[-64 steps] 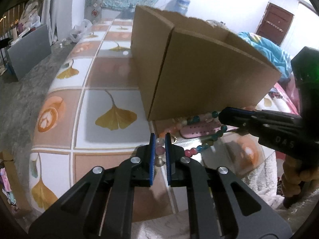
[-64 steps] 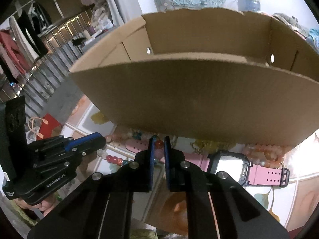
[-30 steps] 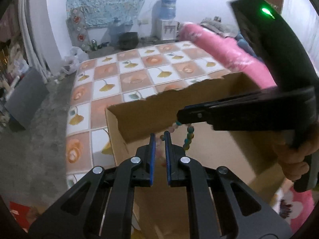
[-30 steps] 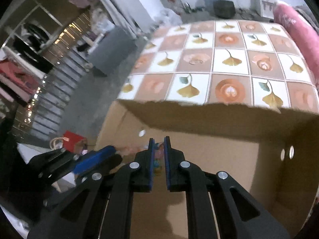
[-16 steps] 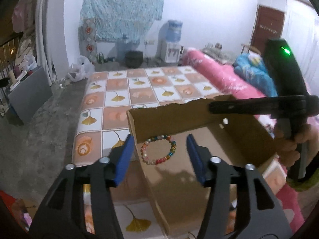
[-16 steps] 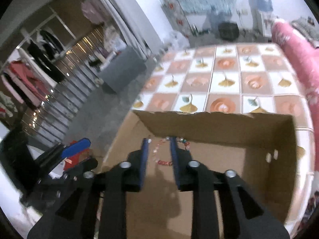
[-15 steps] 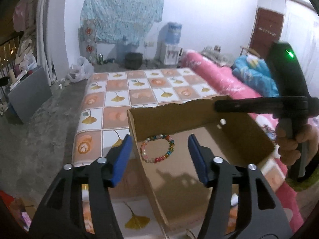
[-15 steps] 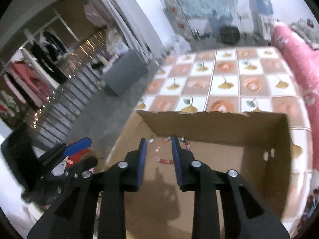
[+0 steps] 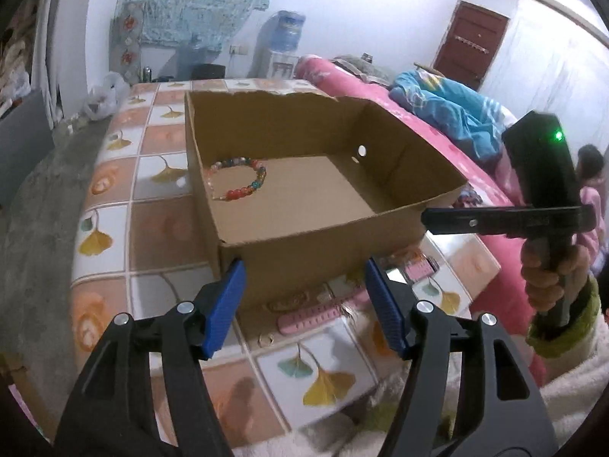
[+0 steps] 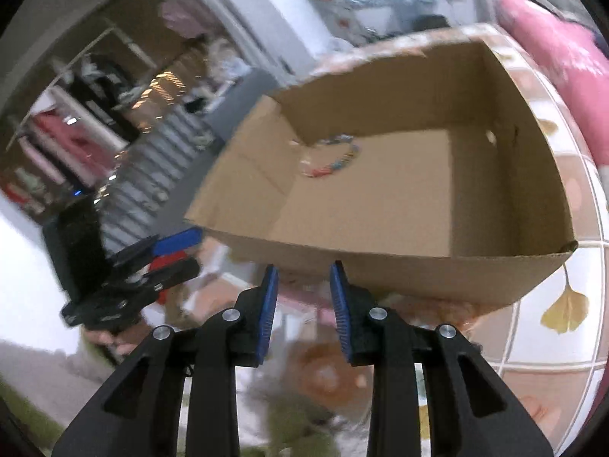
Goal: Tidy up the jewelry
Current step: 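Close the right tool on the pink-strapped smartwatch face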
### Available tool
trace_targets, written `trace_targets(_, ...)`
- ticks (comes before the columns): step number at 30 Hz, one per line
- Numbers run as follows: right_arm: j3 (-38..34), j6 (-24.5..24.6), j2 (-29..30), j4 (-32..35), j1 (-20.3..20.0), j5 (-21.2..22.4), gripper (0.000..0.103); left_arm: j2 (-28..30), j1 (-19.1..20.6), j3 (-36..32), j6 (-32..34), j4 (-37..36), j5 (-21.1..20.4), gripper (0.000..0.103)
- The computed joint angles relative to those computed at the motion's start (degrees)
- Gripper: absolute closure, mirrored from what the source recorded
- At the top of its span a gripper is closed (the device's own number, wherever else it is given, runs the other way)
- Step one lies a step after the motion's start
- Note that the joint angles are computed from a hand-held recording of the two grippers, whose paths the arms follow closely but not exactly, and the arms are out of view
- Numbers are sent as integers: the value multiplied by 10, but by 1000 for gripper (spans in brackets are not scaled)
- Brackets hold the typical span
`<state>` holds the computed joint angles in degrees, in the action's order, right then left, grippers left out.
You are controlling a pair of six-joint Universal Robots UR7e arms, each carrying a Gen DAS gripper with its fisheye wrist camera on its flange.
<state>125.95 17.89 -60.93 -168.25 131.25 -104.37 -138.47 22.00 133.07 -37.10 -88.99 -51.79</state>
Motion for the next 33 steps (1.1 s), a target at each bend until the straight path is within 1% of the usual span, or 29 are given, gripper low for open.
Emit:
trace_targets(1,-2,-3,3,-8,-6,2,75,11,15,5,12,-23,17,42)
trace_targets(3,-15,-3,18,-26,-1,-43,75,27,36,12,24,-62,42,41)
trace_targets(4,-20,-5,24,-31,4,-67,75,30,43,15,29,-81,43,41)
trace_targets(5,-24,-7,29,-37,8,-81,75,32,50,17,32,-98,40,41)
trace_targets(6,-22,-10,31,-50,6,-73,75,29,51,15,31,-99,37,40)
trace_targets(7,-16,-13,30,-64,2,-55,75,25,48,18,29,-98,31,39)
trace_targets(8,-9,-15,28,-75,1,-43,75,17,37,21,20,-80,31,35)
trace_targets(11,16,-13,28,-104,1,-40,75,5,10,29,-11,-21,30,34)
trace_targets(13,48,3,25,-137,-5,-23,75,0,-4,41,-40,11,15,34)
trace_targets(16,94,31,33,-186,-13,-10,75,3,-21,65,-64,31,-1,34)
trace_targets(18,116,50,41,-209,-13,-7,75,4,-38,78,-71,44,-5,35)
trace_targets(20,122,48,48,-218,-6,-15,75,9,-62,87,-77,71,1,36)
trace_targets(22,110,27,53,-190,20,-61,75,9,-73,89,-77,88,-1,38)
trace_targets(23,103,16,55,-177,28,-76,75,5,-75,89,-80,95,-4,38)
trace_targets(24,92,-6,59,-159,41,-100,75,1,-75,89,-81,100,-7,38)
trace_targets(25,84,-26,63,-148,49,-113,75,-4,-78,88,-88,109,-9,38)
trace_targets(27,67,-64,68,-119,54,-124,74,-7,-78,85,-96,119,-8,38)
trace_targets(28,64,-85,70,-107,55,-131,71,-13,-83,83,-106,130,-8,38)
trace_targets(29,53,-112,77,-88,58,-142,65,-19,-87,81,-113,139,-7,38)
trace_targets(33,29,-205,83,-32,63,-172,58,-40,-116,77,-140,173,-7,38)
